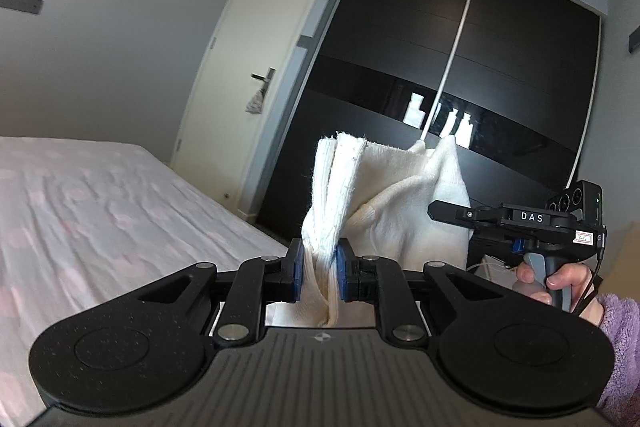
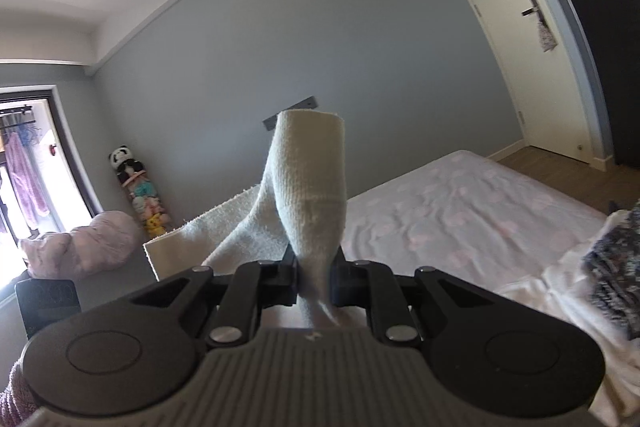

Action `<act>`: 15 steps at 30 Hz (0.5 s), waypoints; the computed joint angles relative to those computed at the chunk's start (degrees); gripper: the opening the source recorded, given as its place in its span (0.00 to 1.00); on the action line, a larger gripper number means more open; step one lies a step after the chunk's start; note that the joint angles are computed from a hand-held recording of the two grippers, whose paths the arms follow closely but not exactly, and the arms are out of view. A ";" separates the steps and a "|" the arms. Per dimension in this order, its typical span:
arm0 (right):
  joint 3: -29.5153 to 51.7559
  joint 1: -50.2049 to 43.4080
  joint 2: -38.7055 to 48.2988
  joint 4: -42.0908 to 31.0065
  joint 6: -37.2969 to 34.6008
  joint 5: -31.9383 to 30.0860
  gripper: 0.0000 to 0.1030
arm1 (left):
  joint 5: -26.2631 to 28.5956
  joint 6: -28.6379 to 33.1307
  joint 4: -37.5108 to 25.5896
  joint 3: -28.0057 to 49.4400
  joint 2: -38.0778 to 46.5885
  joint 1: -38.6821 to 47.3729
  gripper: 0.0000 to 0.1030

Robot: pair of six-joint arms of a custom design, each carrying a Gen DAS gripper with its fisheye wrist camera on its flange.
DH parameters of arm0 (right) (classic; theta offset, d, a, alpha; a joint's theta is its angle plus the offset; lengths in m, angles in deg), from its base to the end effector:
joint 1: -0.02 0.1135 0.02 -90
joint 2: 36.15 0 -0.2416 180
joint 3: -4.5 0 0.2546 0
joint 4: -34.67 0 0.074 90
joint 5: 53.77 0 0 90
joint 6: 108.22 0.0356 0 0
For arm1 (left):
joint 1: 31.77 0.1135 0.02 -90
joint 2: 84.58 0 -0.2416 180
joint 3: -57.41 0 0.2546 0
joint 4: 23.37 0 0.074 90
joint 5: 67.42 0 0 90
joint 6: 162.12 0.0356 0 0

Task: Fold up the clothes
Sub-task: 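Lift the folded sweater with both tools and carry it toward the clothes stack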

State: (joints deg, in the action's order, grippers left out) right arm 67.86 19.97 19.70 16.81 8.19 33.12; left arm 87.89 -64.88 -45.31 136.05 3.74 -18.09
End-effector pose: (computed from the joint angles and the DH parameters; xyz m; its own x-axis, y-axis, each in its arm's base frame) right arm 0.2292 0.0853 0.3270 -0.3251 0.3545 -0.8767 -0.2750 0.8516 0.4463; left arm 0.3376 0.0489 0.2656 -0.4231 -0.0488 -0.9048 0.7120 0.5998 -0.3652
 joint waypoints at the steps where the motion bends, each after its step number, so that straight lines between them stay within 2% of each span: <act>1: -0.38 -2.25 -1.93 -2.50 -0.31 -0.80 0.16 | -0.11 -0.51 0.77 -0.77 0.34 -1.91 0.14; 5: 0.46 -12.45 -6.21 -12.84 -1.93 -5.08 0.16 | 0.21 -4.00 5.51 -2.56 5.45 -8.02 0.14; 8: 2.15 -20.63 -4.68 -18.04 -5.59 -9.00 0.16 | -1.47 -5.05 7.59 -2.40 10.28 -12.17 0.14; 12: 2.87 -21.53 3.95 -14.62 -6.04 -7.81 0.16 | -6.03 -5.26 7.67 2.33 18.81 -15.41 0.14; 15: 4.45 -22.65 13.02 -10.22 -6.25 -9.37 0.16 | -10.00 -6.31 6.08 7.78 23.43 -16.84 0.14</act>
